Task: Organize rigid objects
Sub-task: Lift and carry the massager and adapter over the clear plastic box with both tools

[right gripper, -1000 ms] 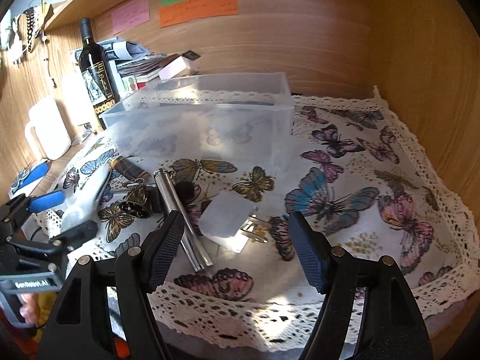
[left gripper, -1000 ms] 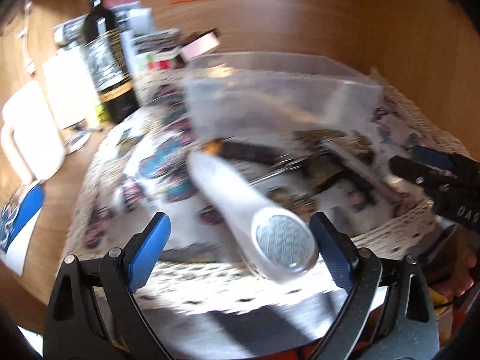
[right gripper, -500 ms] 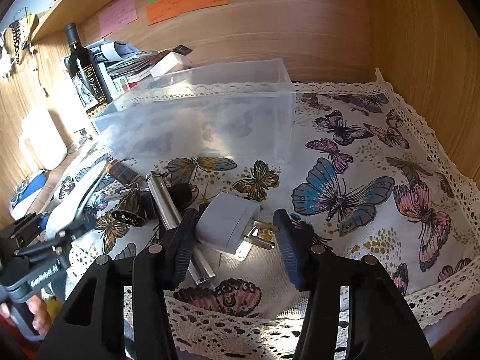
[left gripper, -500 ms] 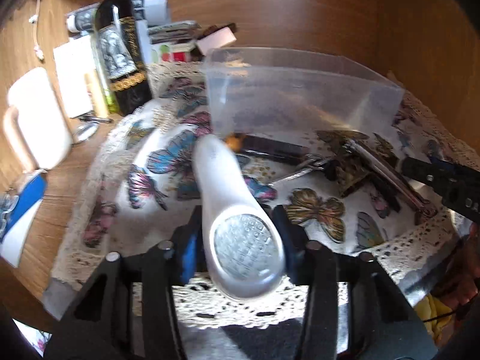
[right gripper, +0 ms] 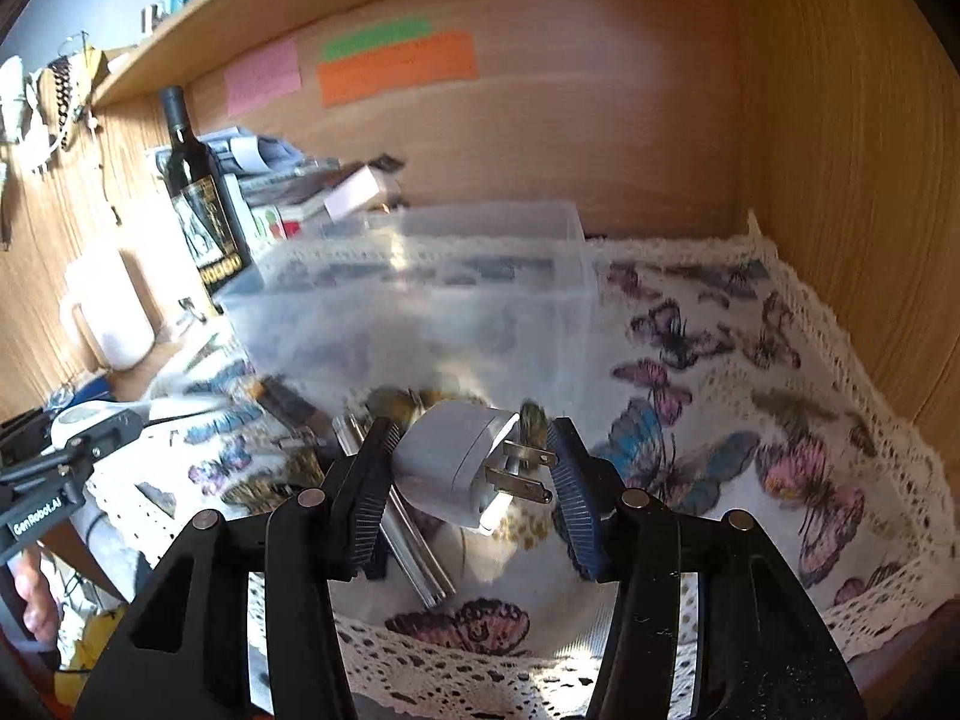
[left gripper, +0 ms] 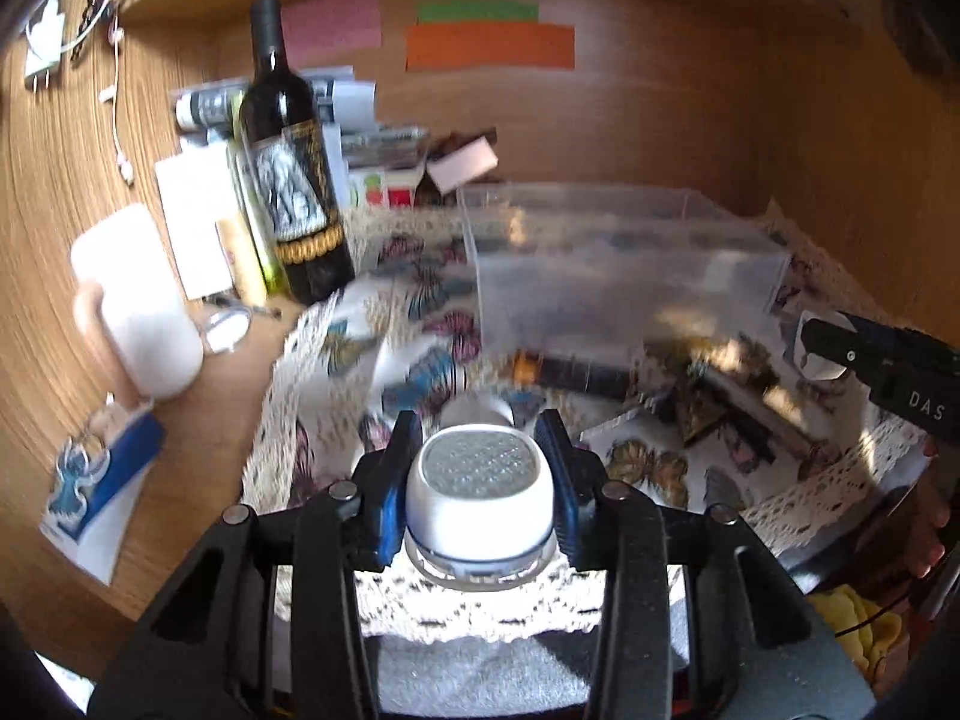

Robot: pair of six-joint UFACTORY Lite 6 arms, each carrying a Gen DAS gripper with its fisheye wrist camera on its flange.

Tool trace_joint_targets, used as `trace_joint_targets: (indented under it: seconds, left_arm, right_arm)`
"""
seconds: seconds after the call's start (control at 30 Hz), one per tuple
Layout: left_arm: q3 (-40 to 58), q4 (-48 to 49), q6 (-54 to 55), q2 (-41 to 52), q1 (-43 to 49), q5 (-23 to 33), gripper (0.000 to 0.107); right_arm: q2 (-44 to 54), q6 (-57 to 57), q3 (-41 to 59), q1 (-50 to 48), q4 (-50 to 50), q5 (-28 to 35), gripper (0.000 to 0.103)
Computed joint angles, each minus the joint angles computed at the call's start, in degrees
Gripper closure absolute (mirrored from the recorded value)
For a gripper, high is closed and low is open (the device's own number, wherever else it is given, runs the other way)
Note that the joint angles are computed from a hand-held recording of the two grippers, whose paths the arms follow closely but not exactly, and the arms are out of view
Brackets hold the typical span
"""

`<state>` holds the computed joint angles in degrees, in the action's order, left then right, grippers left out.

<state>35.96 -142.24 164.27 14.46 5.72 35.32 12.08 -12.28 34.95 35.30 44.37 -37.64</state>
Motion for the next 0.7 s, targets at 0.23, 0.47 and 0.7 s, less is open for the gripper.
trace_joint_targets:
  seconds: [0.23,0.47,0.7]
  left_arm:
    - [6.3,15.5,-14.8,-1.2,1.9,-1.7,0.068]
    - [14.4,30.2,-29.6,-1.2,2.1,-3.0,0.068]
    - [25.4,45.3,-46.5,1.6,2.1,-2.3,0.068]
  right_arm:
    - [-4.6,-6.4,0.5,0.5,3.3,-0.6,0.055]
    - [-6.6,-10.0,3.4,-1.7,3.1,1.0,0.055]
    - [-4.7,-13.5,9.2,-4.4,2.2,3.1,0.055]
